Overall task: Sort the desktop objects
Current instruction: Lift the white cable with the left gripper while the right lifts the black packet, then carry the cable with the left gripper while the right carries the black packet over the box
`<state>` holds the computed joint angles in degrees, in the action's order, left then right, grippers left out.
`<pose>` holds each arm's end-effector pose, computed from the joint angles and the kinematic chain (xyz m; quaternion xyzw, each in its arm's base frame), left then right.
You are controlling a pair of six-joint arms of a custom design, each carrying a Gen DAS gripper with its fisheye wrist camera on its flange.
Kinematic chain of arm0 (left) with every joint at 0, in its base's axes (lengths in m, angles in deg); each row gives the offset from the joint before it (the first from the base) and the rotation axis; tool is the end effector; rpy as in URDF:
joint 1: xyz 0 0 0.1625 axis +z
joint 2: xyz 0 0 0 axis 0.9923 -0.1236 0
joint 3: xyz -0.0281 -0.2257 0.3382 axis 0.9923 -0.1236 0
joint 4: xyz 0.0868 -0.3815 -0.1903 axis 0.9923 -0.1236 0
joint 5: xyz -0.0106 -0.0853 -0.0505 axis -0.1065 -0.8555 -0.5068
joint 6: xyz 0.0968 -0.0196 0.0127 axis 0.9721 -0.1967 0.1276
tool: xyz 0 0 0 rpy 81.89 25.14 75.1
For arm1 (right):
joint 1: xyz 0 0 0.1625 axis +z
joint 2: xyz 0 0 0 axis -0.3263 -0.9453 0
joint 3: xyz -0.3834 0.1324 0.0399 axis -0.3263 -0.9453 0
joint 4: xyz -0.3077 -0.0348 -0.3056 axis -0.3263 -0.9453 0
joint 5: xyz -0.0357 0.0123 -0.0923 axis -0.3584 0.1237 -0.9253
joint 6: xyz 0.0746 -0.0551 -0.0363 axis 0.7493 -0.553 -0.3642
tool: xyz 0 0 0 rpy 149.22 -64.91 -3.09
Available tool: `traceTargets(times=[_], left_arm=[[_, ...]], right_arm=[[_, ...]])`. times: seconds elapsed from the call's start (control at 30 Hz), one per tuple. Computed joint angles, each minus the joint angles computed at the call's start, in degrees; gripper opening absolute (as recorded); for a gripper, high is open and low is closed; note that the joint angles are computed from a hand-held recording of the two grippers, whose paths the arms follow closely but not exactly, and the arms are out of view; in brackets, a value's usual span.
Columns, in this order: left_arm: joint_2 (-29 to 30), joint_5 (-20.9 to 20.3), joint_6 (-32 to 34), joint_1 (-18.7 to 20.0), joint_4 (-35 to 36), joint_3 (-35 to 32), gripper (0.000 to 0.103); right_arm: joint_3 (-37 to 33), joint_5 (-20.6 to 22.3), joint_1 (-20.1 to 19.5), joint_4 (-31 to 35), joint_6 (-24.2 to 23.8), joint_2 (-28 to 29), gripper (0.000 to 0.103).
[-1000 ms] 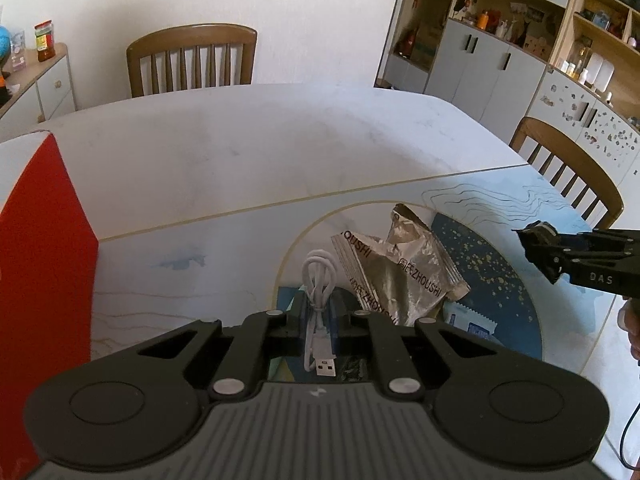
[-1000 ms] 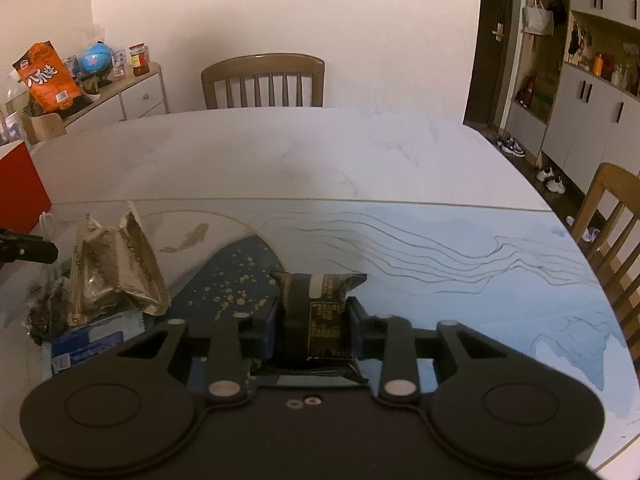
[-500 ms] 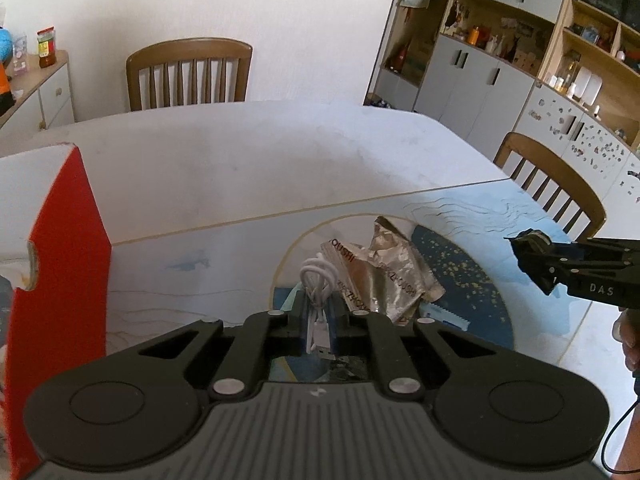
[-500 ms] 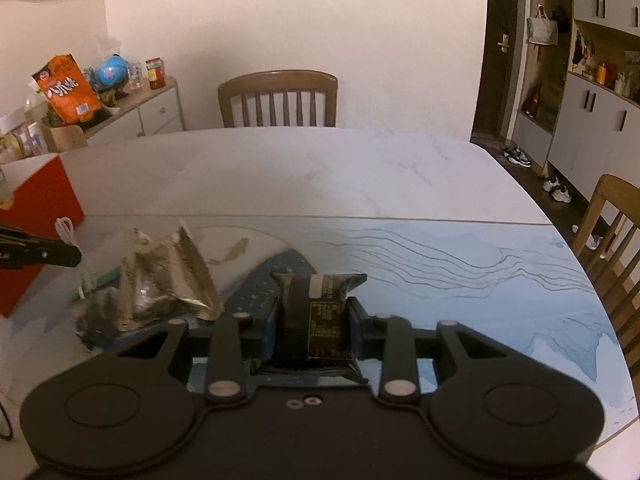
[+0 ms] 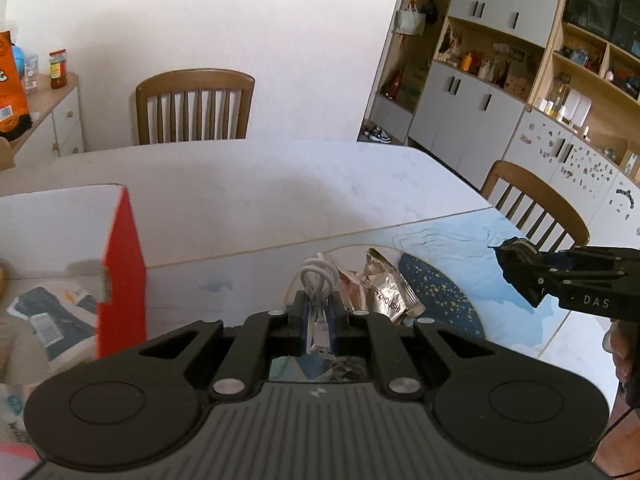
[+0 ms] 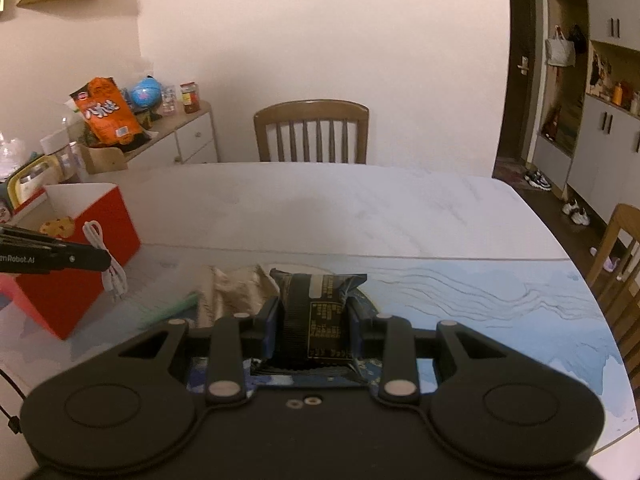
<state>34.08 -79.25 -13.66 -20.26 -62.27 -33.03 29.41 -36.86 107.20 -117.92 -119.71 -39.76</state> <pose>-0.2550 -0.8543 0.0884 0.3430 0.8876 -0.2710 0.1448 0.0740 -0.7492 0.2432 0.1679 -0.8377 0.4170 0.3101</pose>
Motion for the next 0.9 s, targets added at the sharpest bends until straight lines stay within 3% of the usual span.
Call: traceTargets(times=[0.53, 0.9], left_arm=[[-10.9, 0.2, 0.8, 1.1, -5.7, 11.6, 0.009], [-15.2, 1.5, 2.2, 2.6, -6.8, 13.8, 0.009]], right_arm=[[-1.4, 3.1, 5.6, 3.0, 0.0, 2.0, 0.033], [-7.4, 6.5, 9.0, 9.6, -0.1, 6.8, 0.033]])
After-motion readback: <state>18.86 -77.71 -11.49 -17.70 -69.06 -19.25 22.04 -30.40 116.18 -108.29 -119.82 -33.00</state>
